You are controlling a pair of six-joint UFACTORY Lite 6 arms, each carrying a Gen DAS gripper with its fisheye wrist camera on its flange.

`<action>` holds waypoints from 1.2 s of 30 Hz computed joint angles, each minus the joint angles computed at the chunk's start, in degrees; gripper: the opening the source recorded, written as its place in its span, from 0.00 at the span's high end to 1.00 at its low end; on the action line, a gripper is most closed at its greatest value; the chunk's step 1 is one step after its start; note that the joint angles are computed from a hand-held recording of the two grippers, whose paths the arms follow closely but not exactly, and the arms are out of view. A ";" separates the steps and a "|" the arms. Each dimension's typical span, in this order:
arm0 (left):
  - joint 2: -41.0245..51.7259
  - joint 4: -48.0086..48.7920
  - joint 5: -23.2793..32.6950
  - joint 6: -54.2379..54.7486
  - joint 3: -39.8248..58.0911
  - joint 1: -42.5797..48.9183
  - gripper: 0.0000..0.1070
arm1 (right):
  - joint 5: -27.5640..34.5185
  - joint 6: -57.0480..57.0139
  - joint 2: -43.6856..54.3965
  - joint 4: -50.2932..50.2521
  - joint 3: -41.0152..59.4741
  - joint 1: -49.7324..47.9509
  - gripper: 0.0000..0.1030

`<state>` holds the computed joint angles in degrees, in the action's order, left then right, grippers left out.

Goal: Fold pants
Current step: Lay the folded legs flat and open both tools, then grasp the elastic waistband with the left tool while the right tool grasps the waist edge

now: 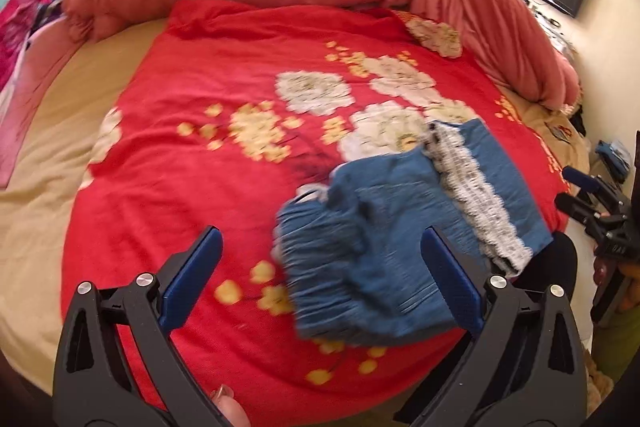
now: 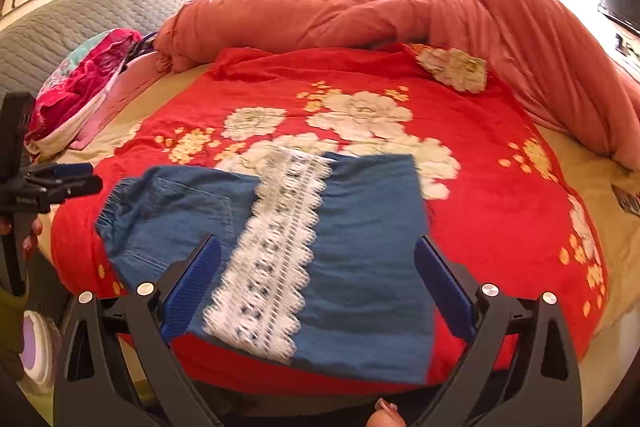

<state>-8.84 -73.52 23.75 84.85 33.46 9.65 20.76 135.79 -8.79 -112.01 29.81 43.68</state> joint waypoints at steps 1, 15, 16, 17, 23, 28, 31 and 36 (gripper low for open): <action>0.40 -0.38 0.45 0.88 -0.29 1.16 0.13 | -0.34 -0.73 1.83 0.31 1.92 0.19 0.06; 10.72 -3.79 9.51 7.95 2.46 10.49 0.13 | -6.36 -7.20 18.46 1.72 20.20 5.52 0.06; 12.44 -3.31 10.99 7.30 4.07 10.56 0.13 | -6.31 -7.79 19.63 2.45 20.85 6.66 0.06; 14.41 -2.37 12.04 5.78 5.90 10.28 0.13 | -6.26 -7.58 20.51 2.34 21.28 7.56 0.06; 24.34 -0.68 15.46 0.98 15.48 7.22 0.13 | -5.22 -7.46 25.25 2.43 23.76 12.37 0.06; 32.17 1.49 14.91 -3.06 22.11 4.25 0.23 | -2.79 -2.91 30.79 -1.47 26.68 16.66 0.07; 35.72 2.62 14.97 -4.73 25.20 2.82 0.38 | 0.60 -8.81 34.21 2.80 29.50 19.87 0.07; 37.71 4.16 14.21 -7.08 27.70 1.14 0.49 | 5.35 -18.34 39.63 9.65 34.35 23.02 0.14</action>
<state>28.87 -69.36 37.96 77.77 61.16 10.79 26.11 117.45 30.84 -102.36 64.16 66.70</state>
